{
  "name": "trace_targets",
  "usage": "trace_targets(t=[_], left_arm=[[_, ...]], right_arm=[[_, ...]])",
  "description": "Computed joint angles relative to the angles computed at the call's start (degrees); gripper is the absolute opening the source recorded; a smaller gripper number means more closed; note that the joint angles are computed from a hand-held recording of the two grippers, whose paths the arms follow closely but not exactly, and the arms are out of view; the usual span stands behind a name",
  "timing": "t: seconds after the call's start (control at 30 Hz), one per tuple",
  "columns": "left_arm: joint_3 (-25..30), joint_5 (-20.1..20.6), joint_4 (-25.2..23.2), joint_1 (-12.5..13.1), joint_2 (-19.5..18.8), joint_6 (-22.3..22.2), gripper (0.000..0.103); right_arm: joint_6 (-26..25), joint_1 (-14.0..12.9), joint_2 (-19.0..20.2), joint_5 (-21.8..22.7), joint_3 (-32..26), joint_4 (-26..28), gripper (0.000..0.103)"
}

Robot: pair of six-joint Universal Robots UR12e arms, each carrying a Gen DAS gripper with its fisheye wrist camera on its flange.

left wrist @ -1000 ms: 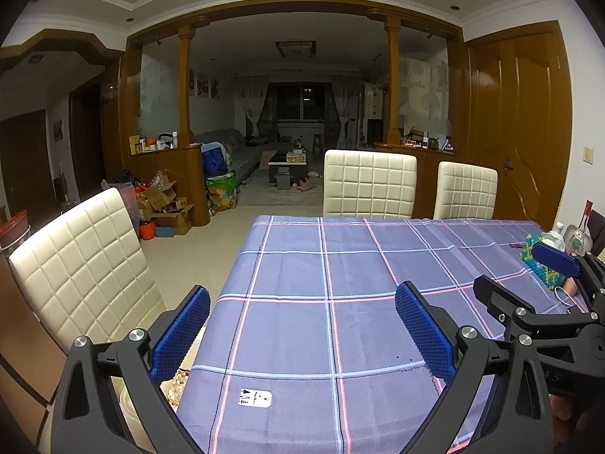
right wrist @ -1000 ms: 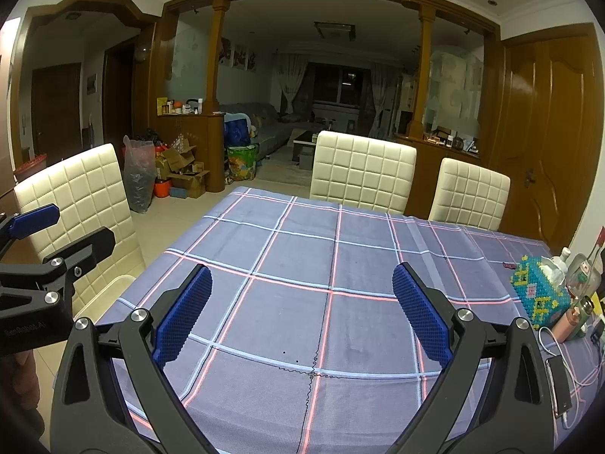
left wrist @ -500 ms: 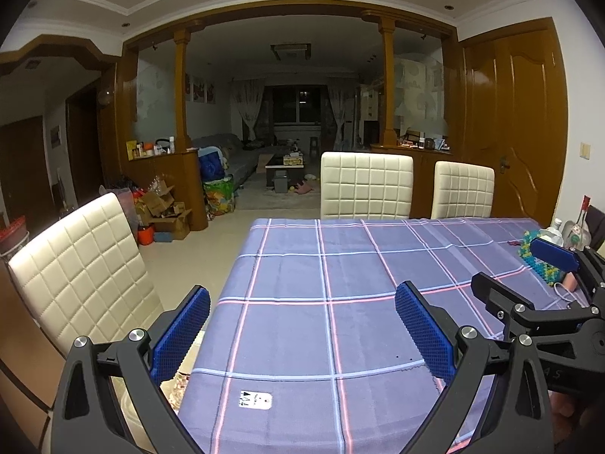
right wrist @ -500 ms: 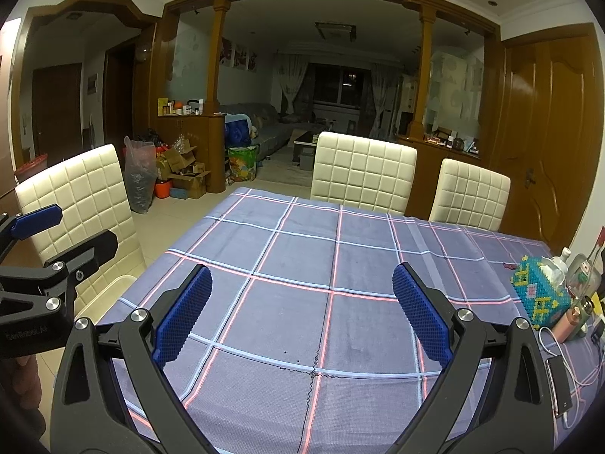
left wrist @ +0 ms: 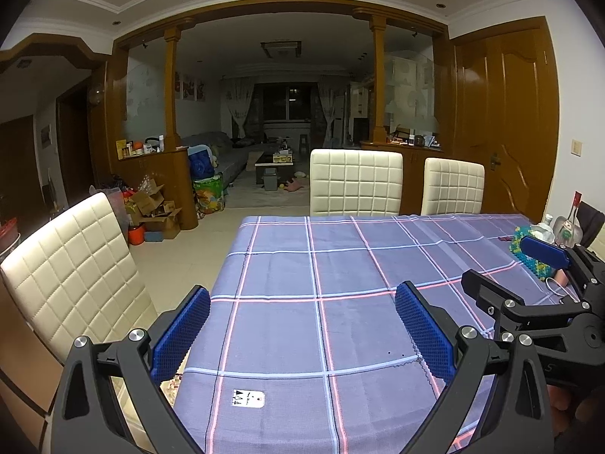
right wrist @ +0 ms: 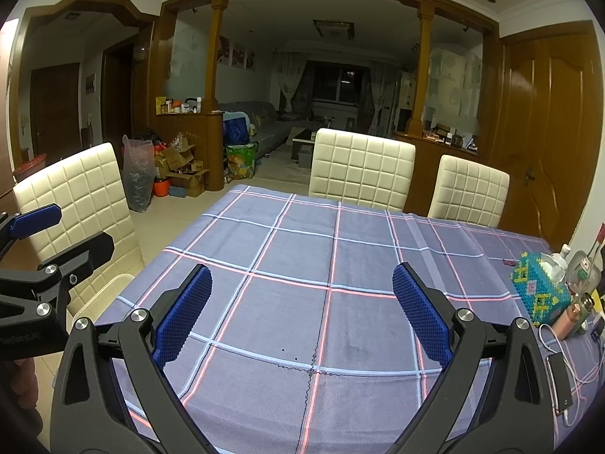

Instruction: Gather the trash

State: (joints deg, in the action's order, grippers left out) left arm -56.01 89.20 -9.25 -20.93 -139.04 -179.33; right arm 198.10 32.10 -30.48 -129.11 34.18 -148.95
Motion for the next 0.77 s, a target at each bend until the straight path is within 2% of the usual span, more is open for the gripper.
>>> trace_targets(t=[0.33, 0.63, 0.77], left_arm=[[-0.18, -0.35, -0.2, -0.01, 0.2, -0.01, 0.096], [0.88, 2.74, -1.72, -0.35, -0.17, -0.47, 0.096], [1.05, 2.2, -2.57, -0.23, -0.17, -0.68, 0.096]], right_arm=[[-0.15, 0.0, 0.03, -0.14, -0.01, -0.12, 0.095], [0.23, -0.09, -0.22, -0.11, 0.59, -0.14, 0.096], [0.1, -0.09, -0.21, -0.16, 0.59, -0.21, 0.096]])
